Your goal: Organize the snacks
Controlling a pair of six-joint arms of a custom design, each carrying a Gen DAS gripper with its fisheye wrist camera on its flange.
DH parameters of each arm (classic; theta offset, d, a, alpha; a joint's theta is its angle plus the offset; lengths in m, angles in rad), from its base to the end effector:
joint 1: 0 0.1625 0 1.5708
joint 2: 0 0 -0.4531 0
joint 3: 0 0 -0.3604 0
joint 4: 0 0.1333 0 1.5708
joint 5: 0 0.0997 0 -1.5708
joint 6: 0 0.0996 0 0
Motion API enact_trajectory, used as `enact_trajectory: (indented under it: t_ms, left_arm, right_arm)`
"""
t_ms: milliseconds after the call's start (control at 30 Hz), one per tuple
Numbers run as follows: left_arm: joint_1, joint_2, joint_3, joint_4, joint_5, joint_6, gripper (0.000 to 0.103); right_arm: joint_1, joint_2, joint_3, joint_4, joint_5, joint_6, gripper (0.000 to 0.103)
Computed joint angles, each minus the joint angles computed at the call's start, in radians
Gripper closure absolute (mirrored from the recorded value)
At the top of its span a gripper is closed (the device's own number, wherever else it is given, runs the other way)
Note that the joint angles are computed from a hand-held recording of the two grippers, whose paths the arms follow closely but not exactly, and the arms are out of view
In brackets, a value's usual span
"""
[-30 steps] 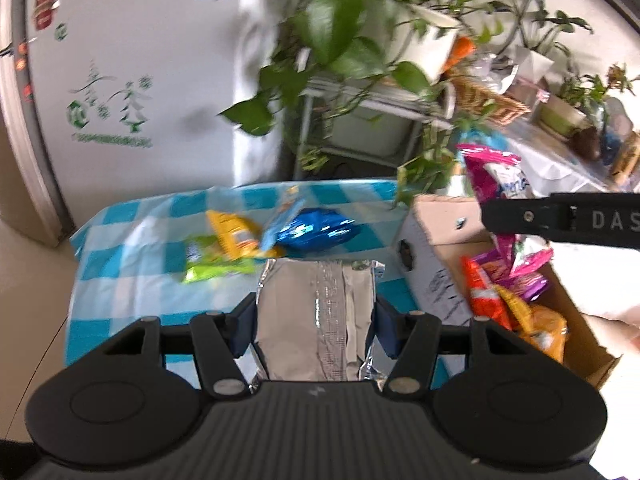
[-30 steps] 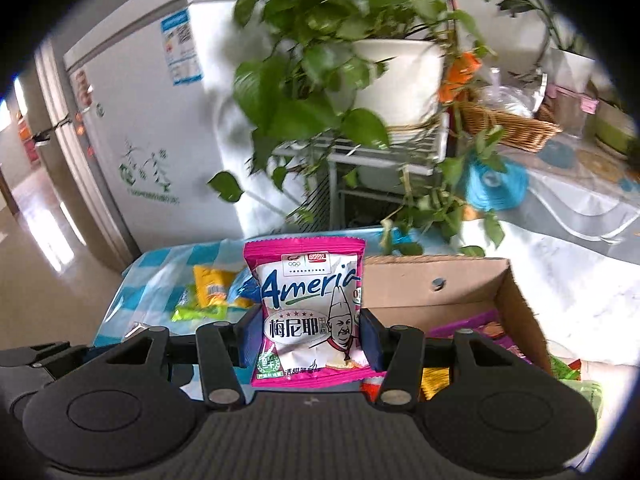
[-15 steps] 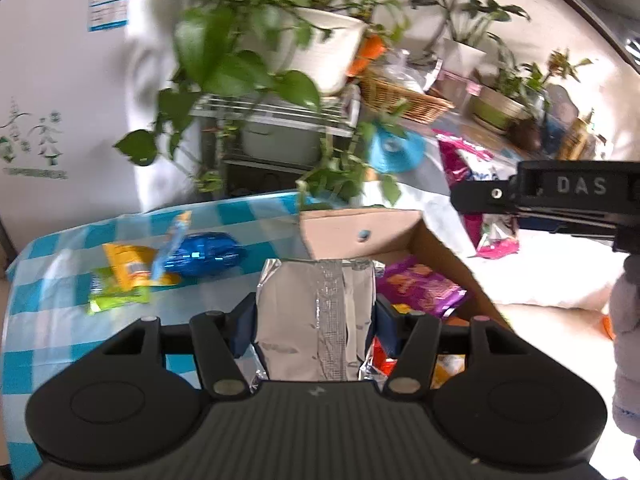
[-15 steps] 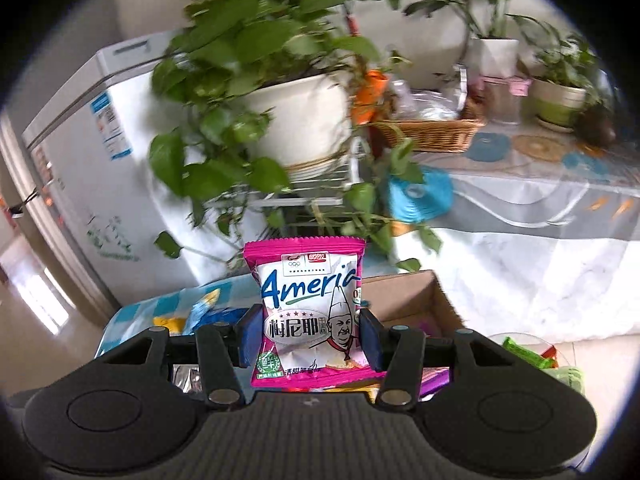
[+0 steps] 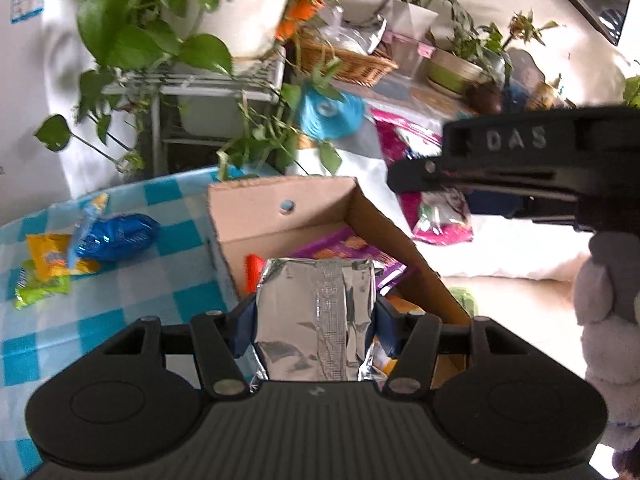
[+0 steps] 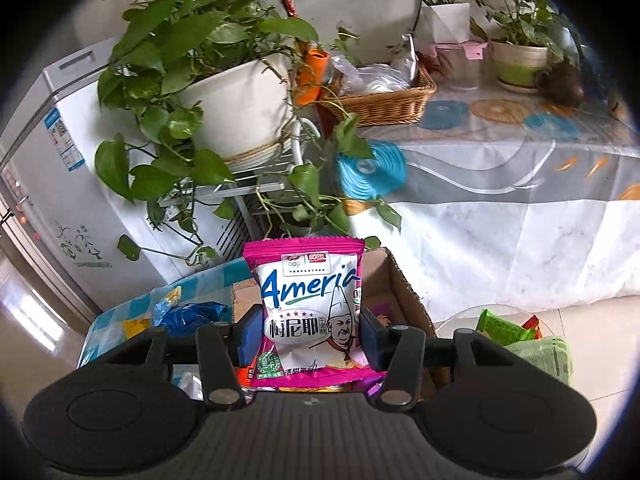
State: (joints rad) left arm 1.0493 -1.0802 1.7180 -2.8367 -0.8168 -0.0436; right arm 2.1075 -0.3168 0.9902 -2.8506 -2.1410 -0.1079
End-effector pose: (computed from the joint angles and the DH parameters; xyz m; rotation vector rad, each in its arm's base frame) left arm -0.1373 -0.6435 0.3474 0.2682 2.4049 -1.0136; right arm 0.4989 -0.6829 0.0668 0.5879 -2.5009 0.9416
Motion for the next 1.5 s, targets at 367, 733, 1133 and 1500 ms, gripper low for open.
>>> enact_trajectory:
  t_ms: [367, 733, 1133, 1500]
  left_arm:
    - [-0.004, 0.028, 0.001, -0.018, -0.052, 0.025, 0.028]
    - [0.001, -0.009, 0.016, -0.063, -0.036, 0.058, 0.022]
    - [0.039, -0.074, 0.044, -0.057, 0.001, 0.05, 0.022]
    - [0.086, -0.148, 0.062, -0.044, 0.048, 0.06, 0.021]
  right_arm:
    - [-0.016, -0.004, 0.002, 0.022, -0.007, 0.058, 0.045]
    - [-0.018, -0.002, 0.006, -0.02, 0.004, 0.09, 0.03]
    - [-0.012, 0.019, -0.023, 0.003, 0.025, 0.069, 0.027]
    - [0.004, 0.066, -0.093, 0.057, 0.059, 0.037, 0.027]
